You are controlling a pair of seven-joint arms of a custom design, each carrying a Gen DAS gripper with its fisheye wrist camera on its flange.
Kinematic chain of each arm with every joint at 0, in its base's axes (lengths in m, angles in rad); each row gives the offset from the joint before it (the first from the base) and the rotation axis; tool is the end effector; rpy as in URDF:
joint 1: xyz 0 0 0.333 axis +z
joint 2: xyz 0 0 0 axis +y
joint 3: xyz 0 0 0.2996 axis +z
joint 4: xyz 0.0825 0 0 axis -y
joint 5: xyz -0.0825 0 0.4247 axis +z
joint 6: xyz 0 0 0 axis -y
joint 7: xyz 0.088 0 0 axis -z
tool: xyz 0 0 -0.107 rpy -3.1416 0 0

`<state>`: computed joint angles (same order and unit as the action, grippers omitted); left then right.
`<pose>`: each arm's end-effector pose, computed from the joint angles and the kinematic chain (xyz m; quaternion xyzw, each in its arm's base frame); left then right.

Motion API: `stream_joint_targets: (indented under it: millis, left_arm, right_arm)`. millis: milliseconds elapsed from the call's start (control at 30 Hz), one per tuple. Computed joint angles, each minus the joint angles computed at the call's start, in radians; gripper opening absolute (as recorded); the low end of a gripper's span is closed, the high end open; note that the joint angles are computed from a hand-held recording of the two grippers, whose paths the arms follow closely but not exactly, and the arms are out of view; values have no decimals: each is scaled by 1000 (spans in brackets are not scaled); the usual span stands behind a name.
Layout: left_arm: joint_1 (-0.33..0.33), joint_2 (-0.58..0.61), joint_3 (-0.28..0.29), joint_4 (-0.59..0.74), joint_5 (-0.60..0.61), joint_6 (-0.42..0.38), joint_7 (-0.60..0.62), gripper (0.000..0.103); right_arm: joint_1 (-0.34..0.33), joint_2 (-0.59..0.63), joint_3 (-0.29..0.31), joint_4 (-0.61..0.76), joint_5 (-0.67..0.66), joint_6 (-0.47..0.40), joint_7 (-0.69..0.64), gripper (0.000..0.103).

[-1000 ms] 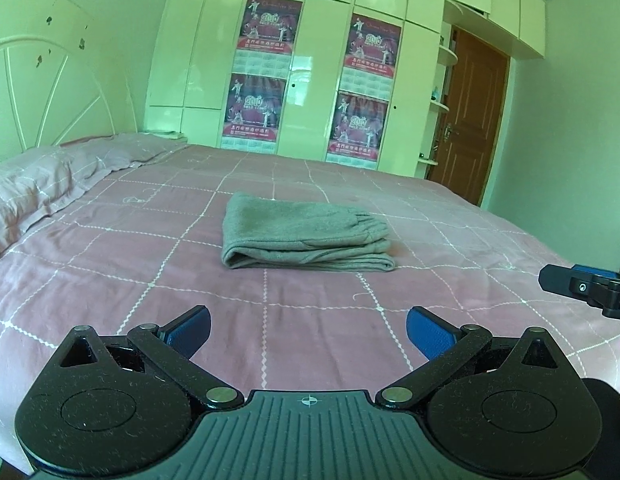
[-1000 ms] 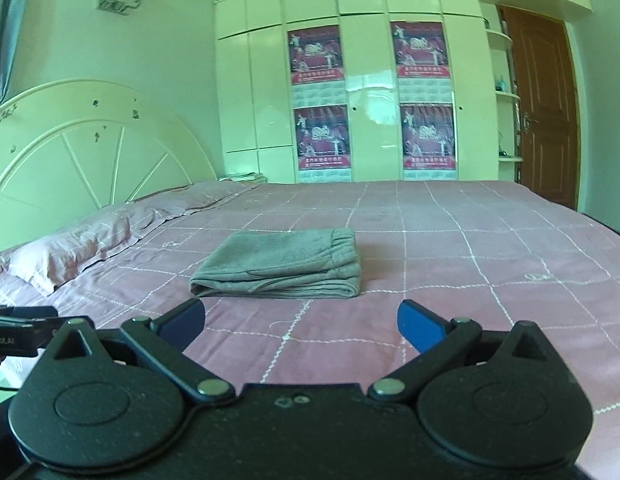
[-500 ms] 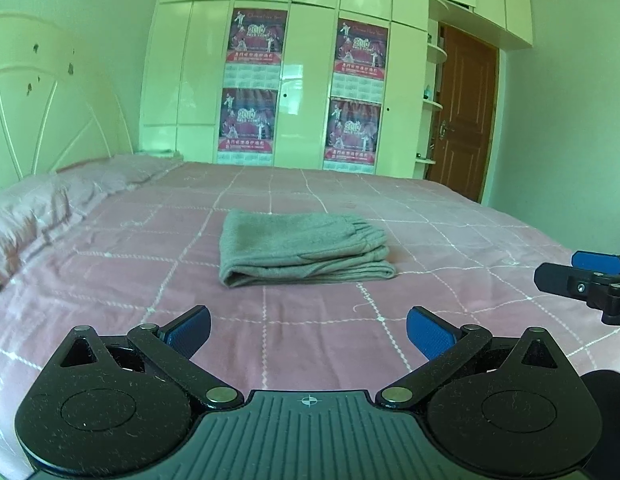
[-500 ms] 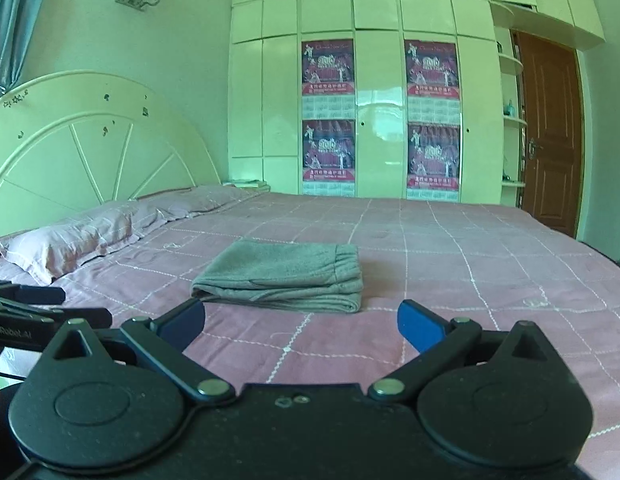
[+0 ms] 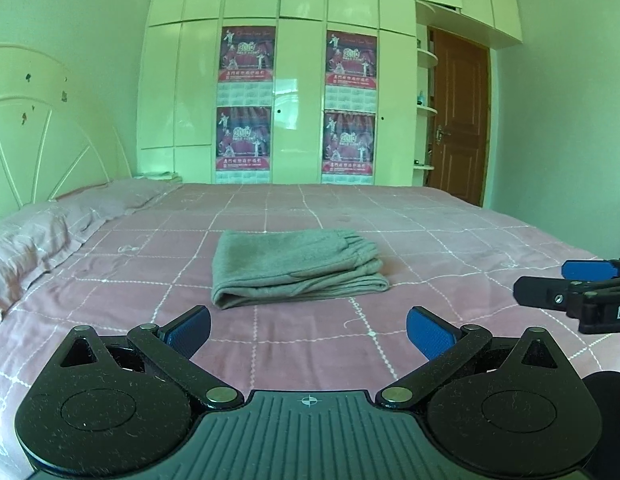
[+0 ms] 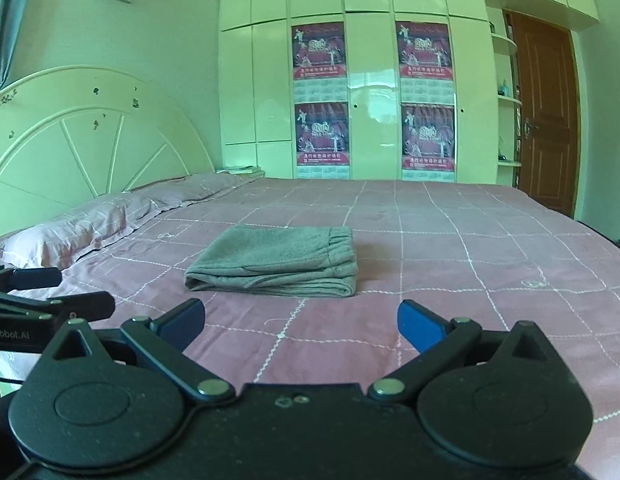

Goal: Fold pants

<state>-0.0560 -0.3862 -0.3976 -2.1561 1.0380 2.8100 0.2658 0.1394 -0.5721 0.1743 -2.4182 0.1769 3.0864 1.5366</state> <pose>0.4538 -0.2981 0.6131 -0.5642 0.5883 -0.4285 0.3900 0.4467 0.1464 0.6375 -0.6357 0.5106 -0.3413 0.4677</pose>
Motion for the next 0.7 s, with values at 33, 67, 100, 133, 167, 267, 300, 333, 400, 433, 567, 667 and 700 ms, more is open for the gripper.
stream_joint_targets:
  millis: [33,67,100,133,167,267,300,333,400,433,567,667,700]
  left_arm:
    - [1,-3,0,-3,-3,-3,-11,103]
    - [2,-8,2,-9,-6,0,-21,103]
    - [4,-11,3,-12,-7,1,-28,103]
    - [8,-13,3,-15,-6,5,-36,103]
    - [9,-17,3,-19,-5,8,-40,103]
    - [11,-18,1,-23,-3,8,-34,103]
    - [13,-15,0,-21,-1,11,-34,103]
    - [14,-17,1,-23,1,16,-37,103]
    - [18,-10,-3,-16,4,13,-40,103]
    - [17,-7,-1,-14,3,14,-38,103]
    - [17,-6,2,-13,2,19,-40,103]
    - [15,-6,3,-14,1,18,-36,103]
    - [16,-5,2,-13,2,15,-36,103]
  right_arm:
    - [5,1,-4,1,0,-4,-4,97]
    - [1,1,0,1,-4,-9,-5,97]
    - [-2,1,4,0,-10,-13,-7,97]
    - [1,0,3,-2,-13,-12,-11,97]
    - [7,0,0,-4,-12,-10,-14,97]
    - [9,1,-1,-3,-12,-10,-16,97]
    - [7,1,2,-3,-12,-10,-14,97]
    - [7,1,1,-3,-13,-7,-15,97]
    - [5,-1,6,-7,-15,4,-15,97]
    - [2,-1,9,-8,-16,4,-15,97]
    - [-9,-2,20,-8,-15,0,1,97]
    - [-5,-5,13,-10,-12,-6,7,97]
    - [-5,-6,12,-11,-12,-7,9,97]
